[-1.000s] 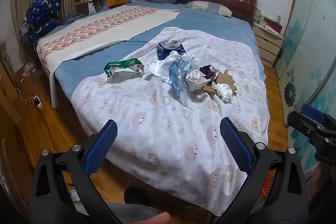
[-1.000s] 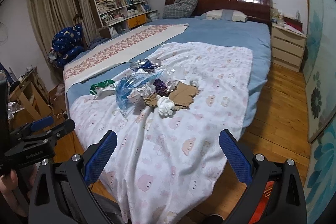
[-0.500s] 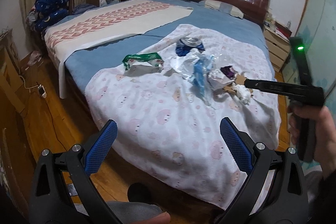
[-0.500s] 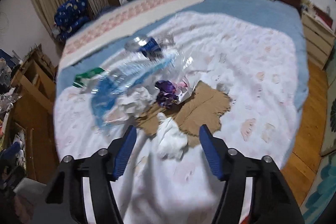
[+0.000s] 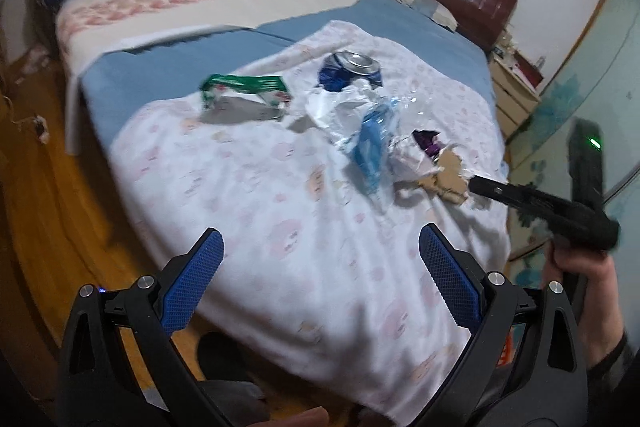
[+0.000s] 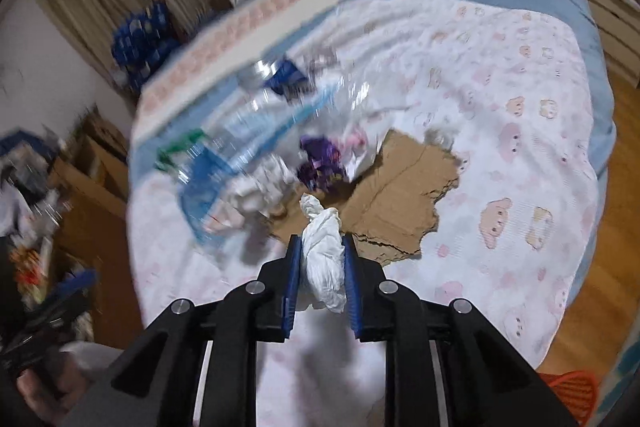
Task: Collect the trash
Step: 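Grasp the white tissue with the right tool while the left tool grasps the clear plastic bottle, then carry tissue and bottle to the red wastebasket and open both tools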
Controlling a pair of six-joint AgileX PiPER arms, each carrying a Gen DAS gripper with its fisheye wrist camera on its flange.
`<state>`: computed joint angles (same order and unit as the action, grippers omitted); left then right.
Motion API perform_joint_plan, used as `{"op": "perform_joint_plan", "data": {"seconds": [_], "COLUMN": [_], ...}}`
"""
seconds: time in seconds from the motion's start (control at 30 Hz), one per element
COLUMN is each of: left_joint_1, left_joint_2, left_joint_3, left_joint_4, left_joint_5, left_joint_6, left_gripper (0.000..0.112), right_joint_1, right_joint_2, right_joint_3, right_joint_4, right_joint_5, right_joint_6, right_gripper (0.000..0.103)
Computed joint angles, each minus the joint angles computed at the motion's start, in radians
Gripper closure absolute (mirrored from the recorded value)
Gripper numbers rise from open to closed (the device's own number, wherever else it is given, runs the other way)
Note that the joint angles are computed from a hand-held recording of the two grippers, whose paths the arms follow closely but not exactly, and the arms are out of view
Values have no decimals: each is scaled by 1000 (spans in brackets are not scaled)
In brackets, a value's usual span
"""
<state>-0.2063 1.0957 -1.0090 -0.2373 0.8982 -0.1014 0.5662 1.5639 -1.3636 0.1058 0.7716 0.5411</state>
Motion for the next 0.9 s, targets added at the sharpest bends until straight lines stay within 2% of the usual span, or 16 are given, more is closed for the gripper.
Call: {"op": "perform_joint_plan", "data": {"seconds": [0.1,0.27,0.4,0.43,0.47,0.5,0.53,0.7,0.9], "left_joint_1": [-3,14,9,12,12,8,7,28,93], "left_joint_2": [128,327,450,466,488,511,528,491,302], "left_joint_3": [-70,-163,-228,-236,-250,-270,-287,-260,-192], "left_joint_4": [-95,-304,-303,-300,-300,-289,-289,-290,-233], "left_joint_5": [-22,-85,-108,-109,-104,-87,-69,-78,-92], "left_joint_6": [63,167,123,114,114,114,127,143,91], "left_gripper": [15,15,18,23,42,73,88,95,98], "right_joint_1": [-8,1,13,16,14,15,12,-15,-3], "right_joint_2": [-85,-128,-173,-175,-177,-179,-175,-183,-197], "right_joint_3": [77,133,166,165,164,166,166,168,171], "right_joint_4": [31,67,76,73,80,81,83,100,88], "right_joint_5": [-51,-85,-94,-93,-92,-90,-91,-86,-113], "right_joint_6": [16,14,4,4,-8,-12,-19,-39,-29], "right_gripper": [82,82,82,82,82,82,82,82,82]}}
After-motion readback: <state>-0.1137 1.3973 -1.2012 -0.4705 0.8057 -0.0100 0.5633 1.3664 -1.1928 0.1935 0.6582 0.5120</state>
